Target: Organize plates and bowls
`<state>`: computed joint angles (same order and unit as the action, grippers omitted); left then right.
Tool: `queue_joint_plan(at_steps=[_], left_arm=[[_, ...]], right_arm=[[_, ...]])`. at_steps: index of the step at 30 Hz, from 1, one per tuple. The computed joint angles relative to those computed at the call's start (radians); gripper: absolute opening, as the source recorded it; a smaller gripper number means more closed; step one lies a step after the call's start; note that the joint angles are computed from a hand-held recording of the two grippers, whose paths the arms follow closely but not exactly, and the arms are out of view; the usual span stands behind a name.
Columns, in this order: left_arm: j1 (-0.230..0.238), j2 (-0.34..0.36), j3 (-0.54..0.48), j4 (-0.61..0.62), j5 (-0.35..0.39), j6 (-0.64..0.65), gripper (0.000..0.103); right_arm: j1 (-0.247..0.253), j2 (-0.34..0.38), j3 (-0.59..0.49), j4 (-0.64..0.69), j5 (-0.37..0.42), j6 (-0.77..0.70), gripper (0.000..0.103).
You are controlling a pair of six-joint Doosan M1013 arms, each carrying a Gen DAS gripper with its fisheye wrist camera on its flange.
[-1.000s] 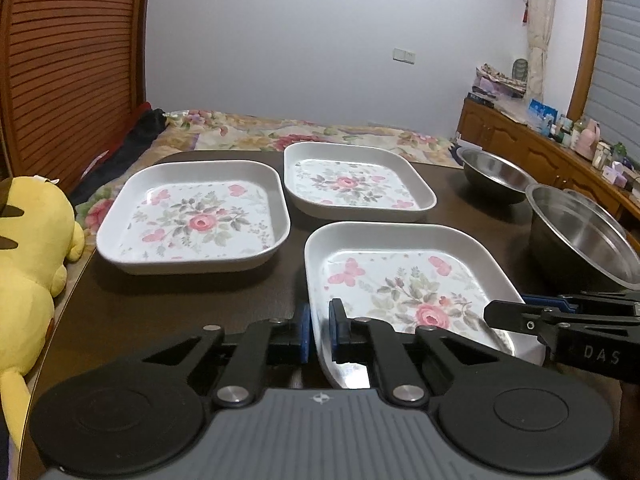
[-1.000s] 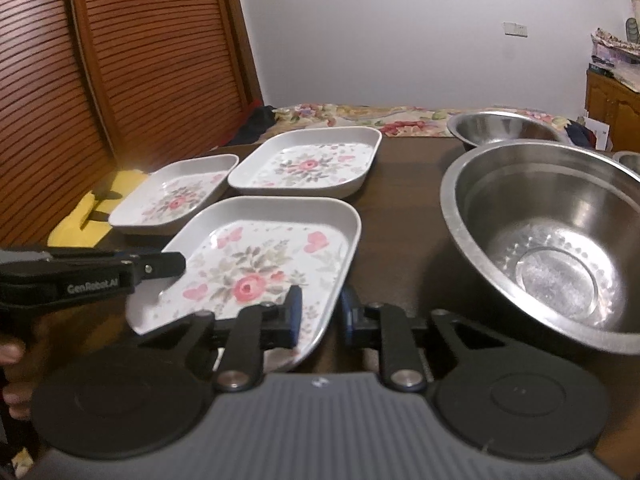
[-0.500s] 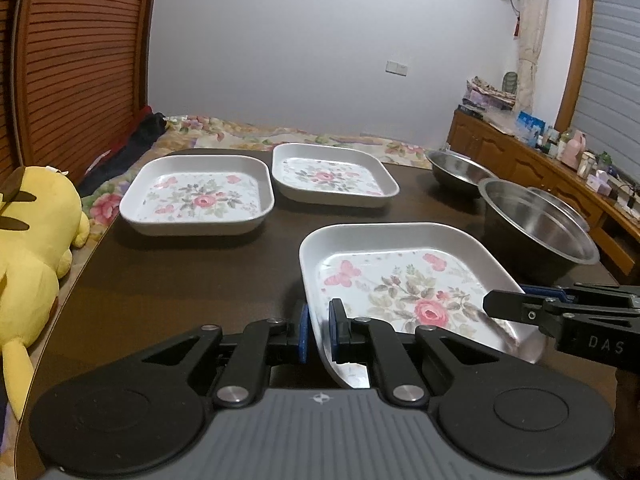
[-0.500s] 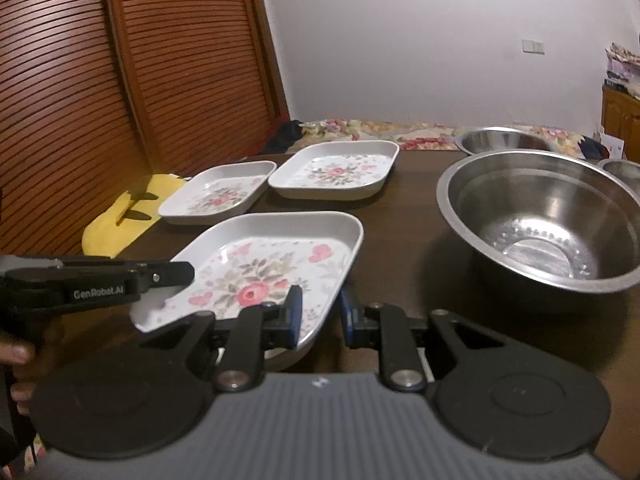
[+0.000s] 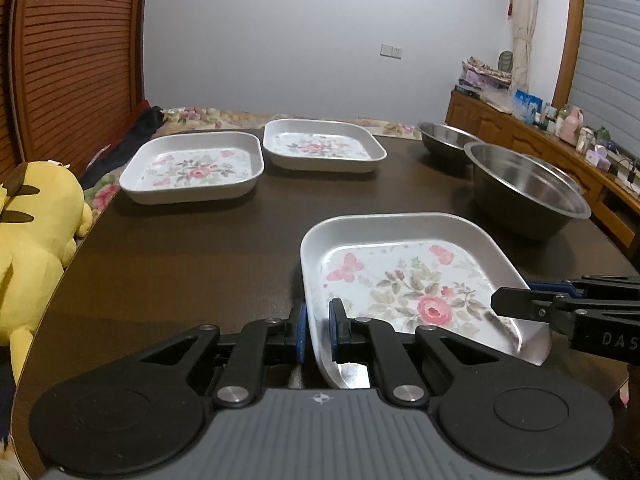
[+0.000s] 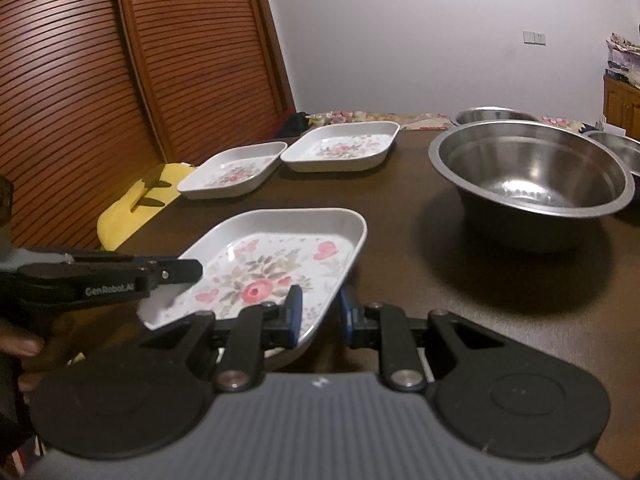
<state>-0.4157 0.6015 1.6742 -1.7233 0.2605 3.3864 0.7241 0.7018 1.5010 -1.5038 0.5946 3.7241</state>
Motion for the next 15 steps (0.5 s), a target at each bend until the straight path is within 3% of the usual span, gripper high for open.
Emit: queue_joint_plan(at_steps=[9, 13, 15], left_arm=[[0.001, 0.001, -0.002, 0.010, 0.006, -0.017, 0.014], [0.000, 0.000, -0.003, 0.031, 0.005, -0.030, 0.032], [-0.001, -0.003, 0.000, 0.005, -0.002, -0.001, 0.048]], right_arm=[[-0.002, 0.005, 0.000, 0.014, -0.011, 0.009, 0.022], [-0.001, 0.009, -0.002, 0.002, -0.003, 0.017, 0.023], [0.000, 0.007, 0.004, -0.013, 0.002, 0.038, 0.023]])
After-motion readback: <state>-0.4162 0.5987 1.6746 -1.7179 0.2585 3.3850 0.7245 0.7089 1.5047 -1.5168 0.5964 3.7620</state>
